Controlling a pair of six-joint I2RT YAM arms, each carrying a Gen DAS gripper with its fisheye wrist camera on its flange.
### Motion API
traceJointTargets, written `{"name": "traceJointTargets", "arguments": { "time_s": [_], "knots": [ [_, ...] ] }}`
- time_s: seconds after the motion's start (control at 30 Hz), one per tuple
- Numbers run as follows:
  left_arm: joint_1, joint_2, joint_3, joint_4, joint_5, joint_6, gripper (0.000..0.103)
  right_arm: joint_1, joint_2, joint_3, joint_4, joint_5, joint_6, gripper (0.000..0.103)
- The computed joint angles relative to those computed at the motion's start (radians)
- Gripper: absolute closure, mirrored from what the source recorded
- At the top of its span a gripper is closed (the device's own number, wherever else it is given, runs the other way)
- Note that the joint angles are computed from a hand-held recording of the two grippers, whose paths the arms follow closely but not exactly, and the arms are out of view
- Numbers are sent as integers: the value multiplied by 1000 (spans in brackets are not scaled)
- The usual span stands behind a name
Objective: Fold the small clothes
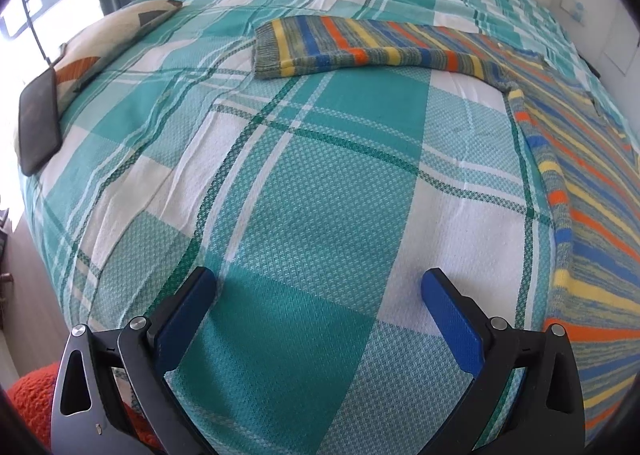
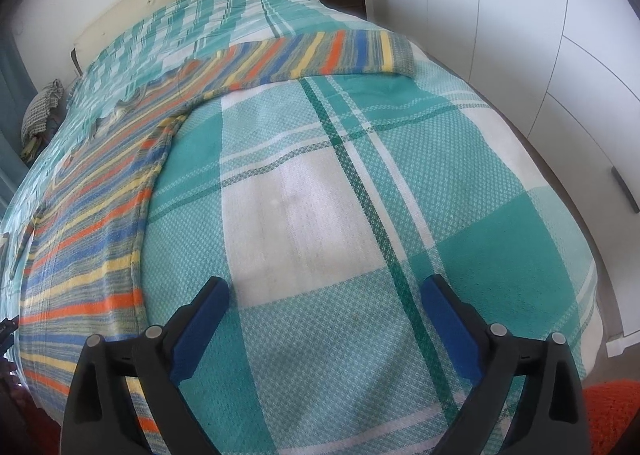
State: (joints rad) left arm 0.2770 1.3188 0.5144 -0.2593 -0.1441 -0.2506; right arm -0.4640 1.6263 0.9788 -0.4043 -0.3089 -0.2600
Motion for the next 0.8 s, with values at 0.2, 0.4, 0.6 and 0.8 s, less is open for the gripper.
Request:
{"name": "traceJointTargets", "arguments": {
  "time_s": [0.2,0.4,0.6,0.8],
  "knots": [
    [-8,-3,-5,7,-11,-2,0,20,-6,-17,15,26,-13,0],
    [-25,3,-4,5,-33,-2,0,23,-7,-25,23,32,-17,0],
    [-29,7,-2,4,-42,-2,0,32,-14,-42,42,53,-24,0],
    [-43,7,-9,16,-59,-4,0,36,-17,-48,50,65,-28,0]
  ]
}}
